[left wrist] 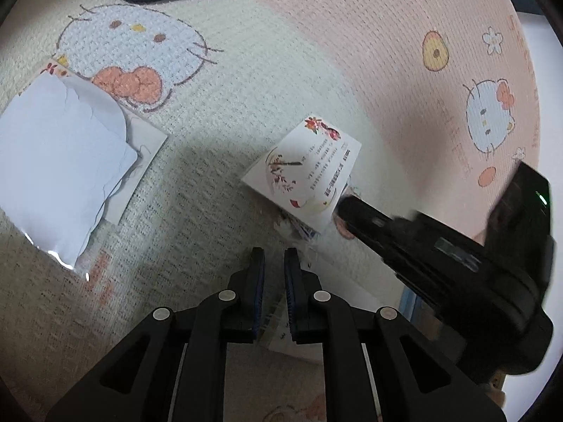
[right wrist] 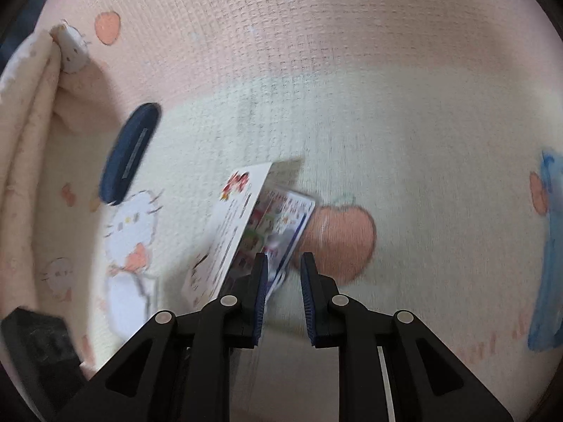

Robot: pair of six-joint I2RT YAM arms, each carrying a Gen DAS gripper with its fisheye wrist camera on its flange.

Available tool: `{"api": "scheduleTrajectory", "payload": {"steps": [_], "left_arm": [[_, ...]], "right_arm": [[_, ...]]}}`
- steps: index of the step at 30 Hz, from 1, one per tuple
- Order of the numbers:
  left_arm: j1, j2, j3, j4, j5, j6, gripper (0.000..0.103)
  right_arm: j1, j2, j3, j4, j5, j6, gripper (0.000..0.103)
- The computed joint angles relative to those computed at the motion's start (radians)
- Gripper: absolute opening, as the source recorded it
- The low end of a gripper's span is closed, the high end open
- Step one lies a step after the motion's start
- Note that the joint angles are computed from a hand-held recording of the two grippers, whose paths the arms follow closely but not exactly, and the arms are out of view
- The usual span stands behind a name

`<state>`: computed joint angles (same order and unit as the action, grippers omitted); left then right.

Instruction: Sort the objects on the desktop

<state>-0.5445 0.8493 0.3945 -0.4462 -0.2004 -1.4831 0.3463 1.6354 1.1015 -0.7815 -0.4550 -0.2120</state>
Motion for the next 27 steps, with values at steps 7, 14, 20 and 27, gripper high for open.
{"api": "scheduleTrajectory", "payload": {"steps": [7,14,20,27], "left_arm": [[-0.047,-0.028,0.035,-0.061,0.034,-0.023,0.042],[-0.151,0.078,0.139,-0.183,-0.013,-0.036,0.042],[-0.234,0.109,0.159,-0.203,-0.053,-0.086,0.035],[-0.288,0.181,0.181,-0.174,-0.041,-0.059,0.015]], "right_arm": [[-0.178,-0.165,-0.065,-0.128,0.012,-0.111,0.043],[-0.401,-0.155,-0.102,-0.180,-0.062,-0.191,0.044],[-0.453,-0.111,-0.117,-0.070,-0.146,-0.190,0.044],[-0.400,-0.088,-0.097,-0.034,-0.138,-0.274,0.016]]}}
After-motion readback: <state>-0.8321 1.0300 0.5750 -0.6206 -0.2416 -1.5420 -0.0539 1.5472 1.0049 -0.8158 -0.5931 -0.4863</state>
